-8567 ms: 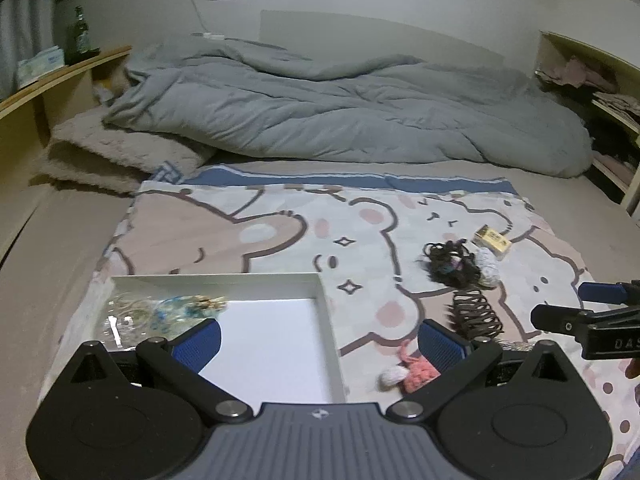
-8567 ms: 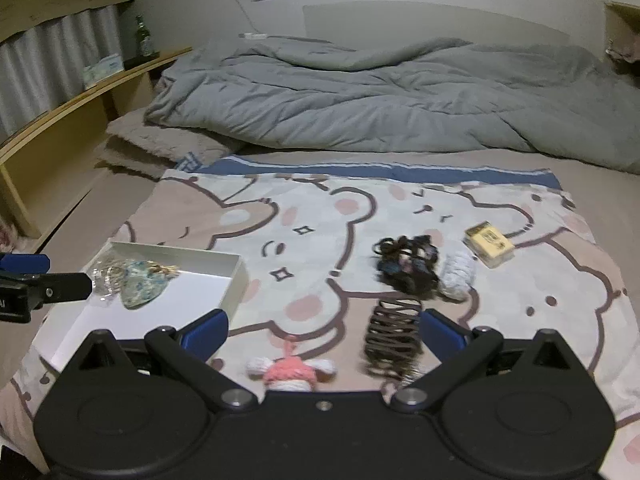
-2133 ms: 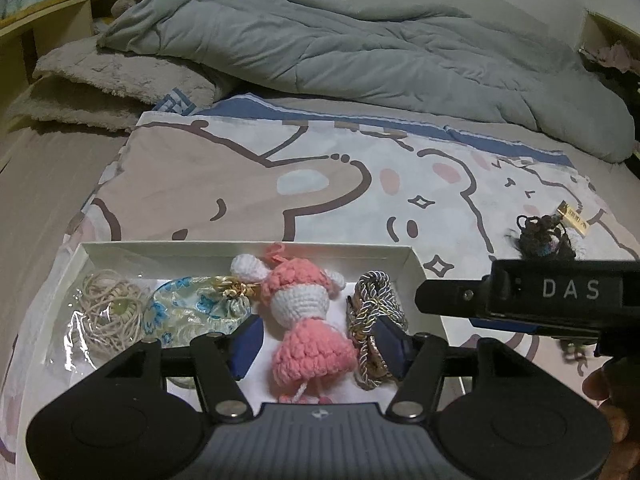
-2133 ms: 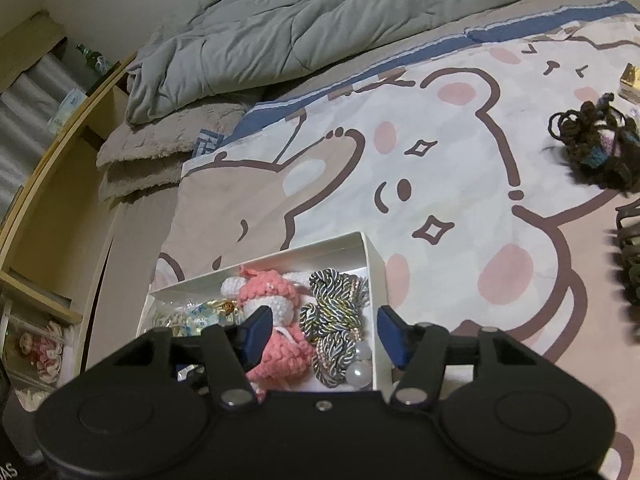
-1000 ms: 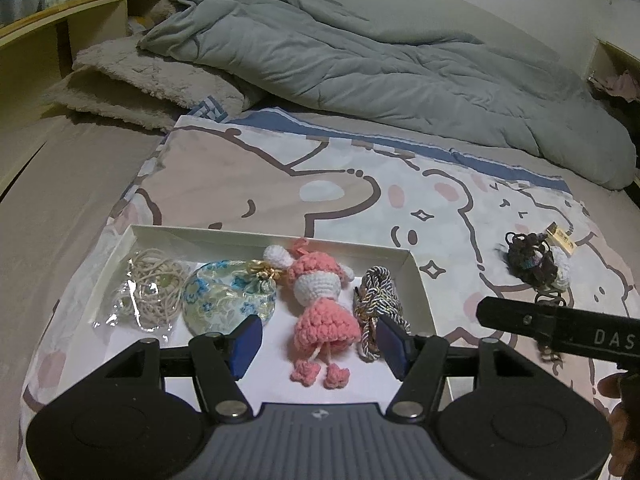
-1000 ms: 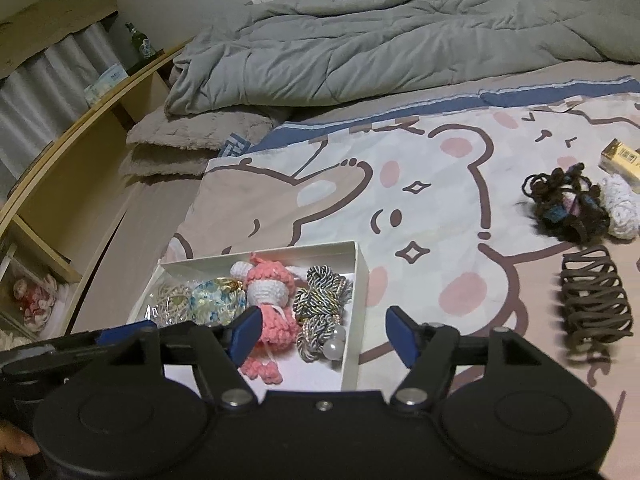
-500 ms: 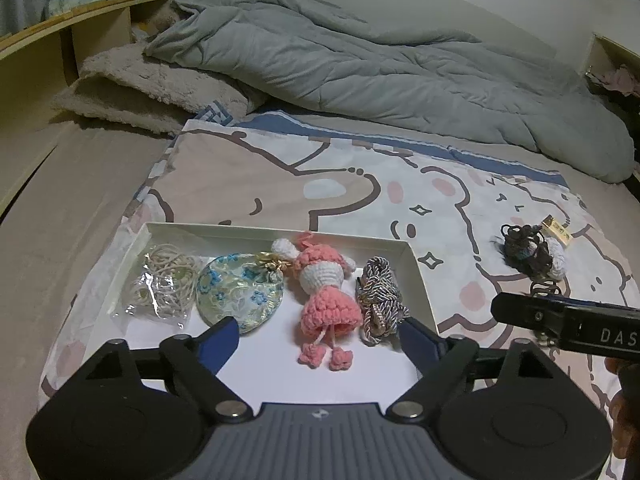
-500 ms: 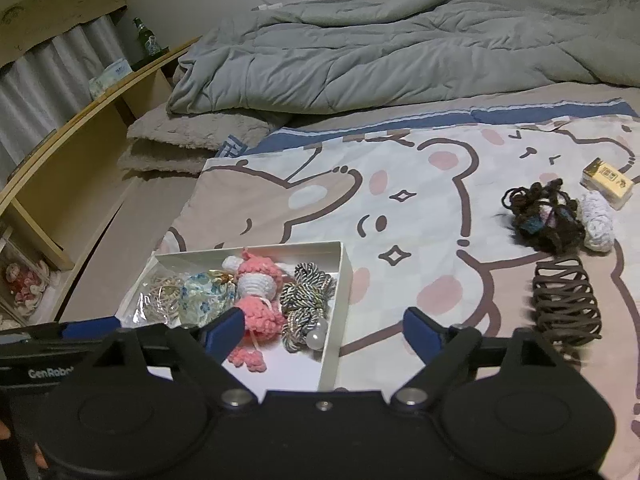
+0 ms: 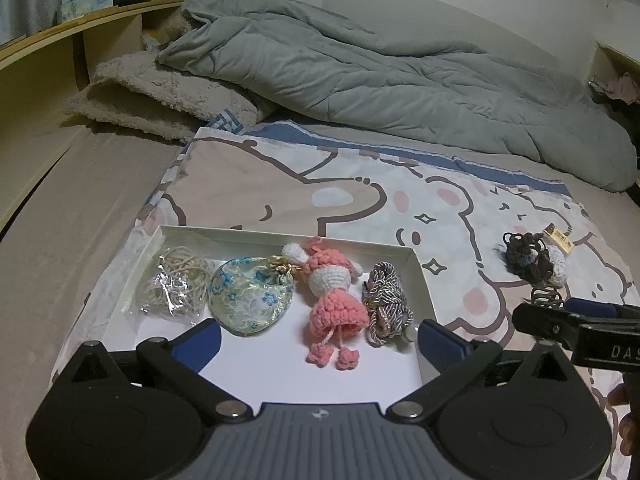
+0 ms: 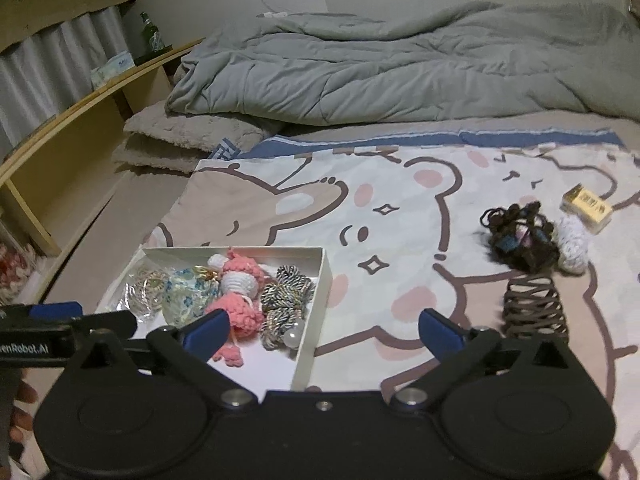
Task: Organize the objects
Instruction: 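Move both tools back over the sheet toward the coil clip and white scrunchie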
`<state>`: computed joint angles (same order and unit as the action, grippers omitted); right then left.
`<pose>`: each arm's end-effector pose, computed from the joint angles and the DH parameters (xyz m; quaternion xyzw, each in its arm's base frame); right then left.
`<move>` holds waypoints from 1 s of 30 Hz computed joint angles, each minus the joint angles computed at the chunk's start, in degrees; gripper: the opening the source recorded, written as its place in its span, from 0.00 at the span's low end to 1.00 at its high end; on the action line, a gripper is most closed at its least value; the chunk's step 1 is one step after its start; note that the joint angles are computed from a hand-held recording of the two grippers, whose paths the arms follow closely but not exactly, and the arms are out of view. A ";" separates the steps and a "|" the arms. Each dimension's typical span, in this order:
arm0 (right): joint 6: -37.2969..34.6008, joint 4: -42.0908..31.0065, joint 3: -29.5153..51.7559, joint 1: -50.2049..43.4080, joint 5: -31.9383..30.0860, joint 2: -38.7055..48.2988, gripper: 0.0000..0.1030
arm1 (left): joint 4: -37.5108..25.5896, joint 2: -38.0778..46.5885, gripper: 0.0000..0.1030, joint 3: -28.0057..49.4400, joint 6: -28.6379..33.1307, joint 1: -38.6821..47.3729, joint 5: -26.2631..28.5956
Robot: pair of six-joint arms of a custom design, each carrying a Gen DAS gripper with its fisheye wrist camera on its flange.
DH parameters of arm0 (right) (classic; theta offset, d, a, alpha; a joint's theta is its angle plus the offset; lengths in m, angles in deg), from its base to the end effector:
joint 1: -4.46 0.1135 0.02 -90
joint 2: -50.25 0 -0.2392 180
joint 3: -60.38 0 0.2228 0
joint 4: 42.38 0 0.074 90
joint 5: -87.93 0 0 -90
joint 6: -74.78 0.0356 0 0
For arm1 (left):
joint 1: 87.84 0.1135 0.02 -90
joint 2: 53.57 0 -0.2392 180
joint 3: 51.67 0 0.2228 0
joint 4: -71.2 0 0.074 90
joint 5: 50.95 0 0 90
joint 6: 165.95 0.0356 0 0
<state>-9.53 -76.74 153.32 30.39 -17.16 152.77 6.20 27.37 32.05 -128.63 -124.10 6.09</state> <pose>0.3283 0.1699 0.2347 -0.2109 0.8891 0.2219 0.3402 0.2157 -0.1342 0.2686 -0.2003 0.9116 0.0353 0.3572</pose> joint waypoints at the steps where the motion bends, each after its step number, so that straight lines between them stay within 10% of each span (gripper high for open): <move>1: -0.30 -0.24 0.01 -0.17 -0.29 -0.09 0.99 | -0.09 -0.03 1.00 0.01 -0.08 -0.04 -0.05; 30: -7.83 -4.02 1.40 -11.97 -1.30 -2.74 1.00 | 1.57 10.77 1.00 10.97 -0.06 -3.24 -0.87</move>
